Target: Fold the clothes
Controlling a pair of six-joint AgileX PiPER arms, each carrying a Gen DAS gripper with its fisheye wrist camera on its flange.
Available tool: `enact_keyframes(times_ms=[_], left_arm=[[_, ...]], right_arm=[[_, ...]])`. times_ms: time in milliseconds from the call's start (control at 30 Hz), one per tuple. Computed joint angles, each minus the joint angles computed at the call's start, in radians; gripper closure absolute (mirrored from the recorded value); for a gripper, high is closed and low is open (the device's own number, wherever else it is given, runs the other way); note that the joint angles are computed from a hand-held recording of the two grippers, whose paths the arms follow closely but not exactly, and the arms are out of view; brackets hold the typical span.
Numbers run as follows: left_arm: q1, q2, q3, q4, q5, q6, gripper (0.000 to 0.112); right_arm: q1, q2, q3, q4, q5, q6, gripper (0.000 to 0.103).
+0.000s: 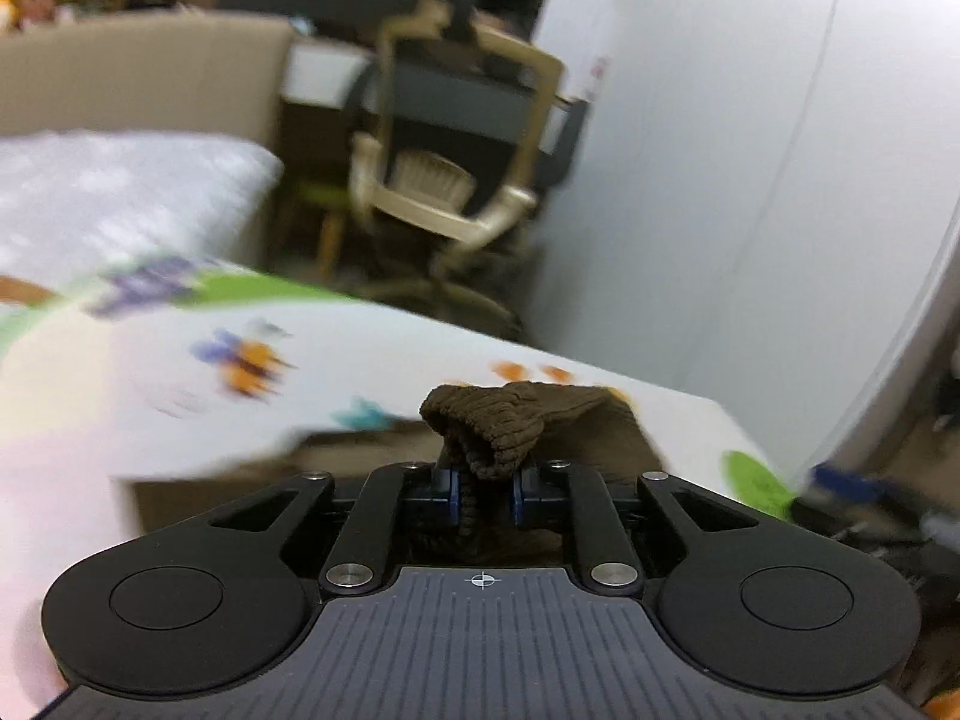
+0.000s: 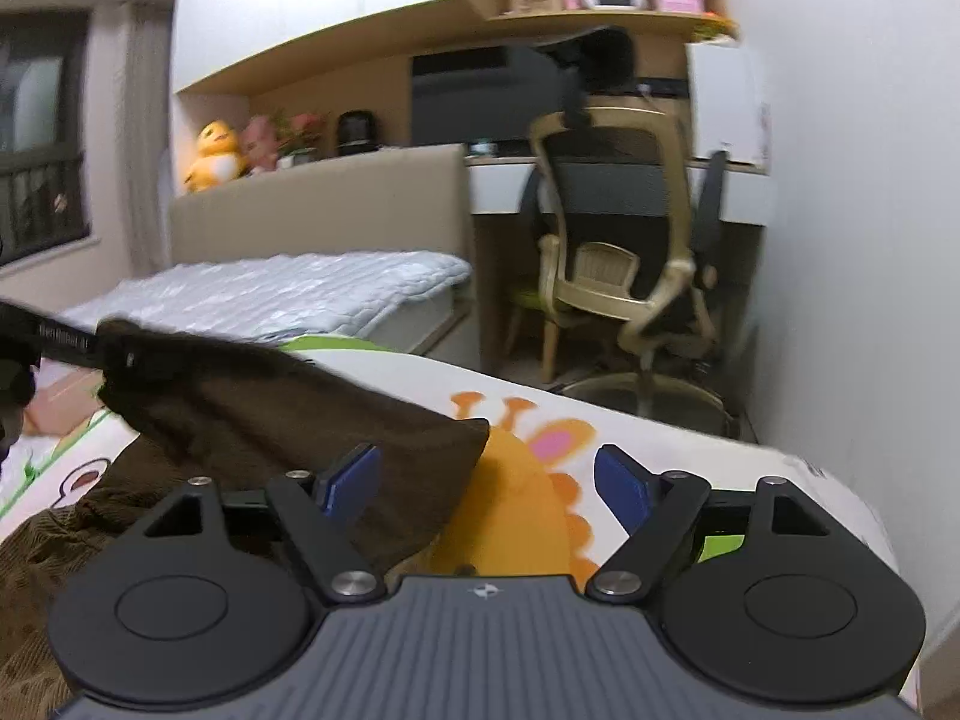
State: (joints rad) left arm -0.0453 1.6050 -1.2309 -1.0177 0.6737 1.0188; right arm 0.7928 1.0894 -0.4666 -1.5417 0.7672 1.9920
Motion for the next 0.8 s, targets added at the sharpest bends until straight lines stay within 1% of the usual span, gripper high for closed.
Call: enact_keyframes(times_ms=[33, 100, 167, 200, 233, 300, 333, 367, 400, 433, 467, 500, 533, 567, 600, 667, 733, 767, 800], left_arm=[[0.022, 0.007, 0.007, 0.020, -0.007, -0.005, 0.096], [0.047, 0.033, 0.027, 0.054, -0.011, -0.014, 0.089], [0.069, 0.065, 0.043, 0.090, -0.015, -0.026, 0.073], [0.079, 0.082, 0.049, 0.110, -0.017, -0.034, 0.067], [0.089, 0.100, 0.054, 0.129, -0.020, -0.042, 0.059], [0.120, 0.095, 0.053, 0.113, -0.021, -0.034, 0.045], [0.136, 0.091, 0.052, 0.101, -0.021, -0.029, 0.031], [0.145, 0.080, 0.059, 0.097, -0.043, -0.021, 0.024], [0.154, 0.071, 0.063, 0.104, -0.068, -0.016, 0.024], [0.157, 0.076, 0.050, 0.133, -0.080, -0.041, 0.024], [0.159, 0.083, 0.033, 0.169, -0.089, -0.074, 0.024], [0.175, 0.089, 0.014, 0.174, -0.067, -0.095, 0.024], [0.194, 0.096, -0.007, 0.173, -0.039, -0.114, 0.026], [0.214, 0.098, -0.023, 0.138, 0.009, -0.115, 0.028], [0.236, 0.104, -0.032, 0.062, 0.067, -0.075, 0.030], [0.264, 0.112, -0.039, -0.074, 0.176, 0.011, 0.040], [0.267, 0.123, -0.039, -0.157, 0.271, 0.074, 0.045], [0.264, 0.136, -0.043, -0.182, 0.319, 0.084, 0.045], [0.258, 0.148, -0.044, -0.207, 0.361, 0.094, 0.045]], right_arm=[[-0.036, 0.037, -0.036, -0.009, -0.045, -0.016, 0.024], [-0.112, 0.127, -0.122, 0.000, -0.152, -0.066, 0.024], [-0.158, 0.235, -0.209, 0.031, -0.217, -0.140, 0.025], [-0.176, 0.288, -0.256, 0.061, -0.244, -0.191, 0.026], [-0.178, 0.349, -0.298, 0.099, -0.235, -0.264, 0.027], [-0.190, 0.468, -0.385, 0.210, -0.211, -0.430, 0.027], [-0.210, 0.501, -0.412, 0.266, -0.220, -0.494, 0.027], [-0.232, 0.514, -0.419, 0.295, -0.239, -0.517, 0.027], [-0.254, 0.526, -0.426, 0.324, -0.257, -0.539, 0.027], [-0.279, 0.517, -0.433, 0.385, -0.282, -0.582, 0.027], [-0.284, 0.497, -0.434, 0.415, -0.278, -0.585, 0.027], [-0.286, 0.478, -0.429, 0.416, -0.273, -0.556, 0.027], [-0.281, 0.447, -0.410, 0.377, -0.283, -0.513, 0.028], [-0.264, 0.421, -0.395, 0.308, -0.283, -0.464, 0.033], [-0.242, 0.411, -0.392, 0.251, -0.259, -0.423, 0.047], [-0.212, 0.413, -0.401, 0.187, -0.241, -0.398, 0.061], [-0.237, 0.423, -0.423, 0.229, -0.323, -0.451, 0.062], [-0.246, 0.443, -0.439, 0.255, -0.344, -0.477, 0.062], [-0.262, 0.481, -0.466, 0.320, -0.358, -0.540, 0.062]])
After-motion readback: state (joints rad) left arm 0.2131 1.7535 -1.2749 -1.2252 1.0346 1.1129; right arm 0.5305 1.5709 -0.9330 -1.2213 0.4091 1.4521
